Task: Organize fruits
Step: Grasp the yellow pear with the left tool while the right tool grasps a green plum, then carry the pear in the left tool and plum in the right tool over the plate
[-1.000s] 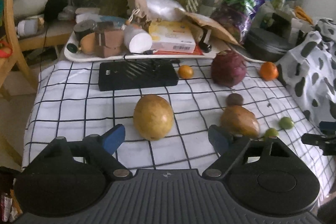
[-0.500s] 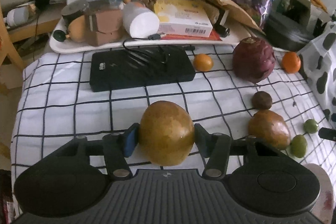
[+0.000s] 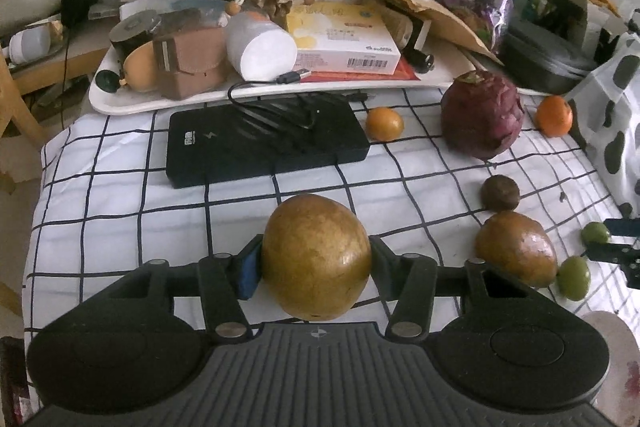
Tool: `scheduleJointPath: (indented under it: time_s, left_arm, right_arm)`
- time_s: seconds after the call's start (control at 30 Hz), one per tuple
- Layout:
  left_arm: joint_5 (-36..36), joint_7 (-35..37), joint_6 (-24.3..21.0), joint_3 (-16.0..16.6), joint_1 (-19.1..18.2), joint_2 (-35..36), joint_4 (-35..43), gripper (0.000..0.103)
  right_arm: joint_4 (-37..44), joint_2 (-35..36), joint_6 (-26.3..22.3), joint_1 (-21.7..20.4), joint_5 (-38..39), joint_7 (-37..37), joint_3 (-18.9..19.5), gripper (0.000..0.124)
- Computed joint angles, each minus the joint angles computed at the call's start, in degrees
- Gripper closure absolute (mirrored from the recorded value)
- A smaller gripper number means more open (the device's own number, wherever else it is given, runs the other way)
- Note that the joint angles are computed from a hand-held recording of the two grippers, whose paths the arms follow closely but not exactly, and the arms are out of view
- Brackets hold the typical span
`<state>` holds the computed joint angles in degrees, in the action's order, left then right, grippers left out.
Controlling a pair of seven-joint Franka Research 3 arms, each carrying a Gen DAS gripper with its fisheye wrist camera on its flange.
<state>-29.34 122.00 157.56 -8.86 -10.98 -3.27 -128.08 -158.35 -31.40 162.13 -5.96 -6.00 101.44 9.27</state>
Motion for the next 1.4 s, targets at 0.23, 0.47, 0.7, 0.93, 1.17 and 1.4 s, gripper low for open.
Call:
scheduleJointPath:
  time_s: [0.23,0.47,0.7,0.93,1.17,1.4]
  left_arm:
    - [-3.04,1.36,1.00,0.50,-0.60,-1.35,-0.36,0.052]
    - [-8.08,6.18,2.02,1.68,-2.63,-4.16,-2.06,0.052]
    - [-12.70,10.72,2.58,3.85,-6.24,-9.29,-6.24,0.052]
    - [-15.65,13.80,1.00,6.55,-10.86,-15.98,-11.65,0.052]
    - [-13.94,12.24,-0.25,7.98,-14.77,-21.16,-16.28,0.052]
    - [-10.64,11.23,-2.87,8.44,-17.96,-24.25,-19.78,0.052]
  right_arm:
    - [0.24,1.88,2.78,1.25,1.22,-2.96,-1.73,0.096]
    - [0.17,0.77,1.81,0.21,1.68,-1.83,-0.22,0.097]
    - [-1.80,-3.41,2.60,1.38,3.28,-0.75,-0.03,0.097]
    - [-4.36,-9.12,1.69,5.52,7.71,-0.82,-1.31,0.097]
    - [-7.40,-15.34,-0.74,10.47,12.90,-0.49,-2.30,0.097]
    - [-10.14,-20.91,-2.85,13.90,17.33,1.53,-2.50,0.097]
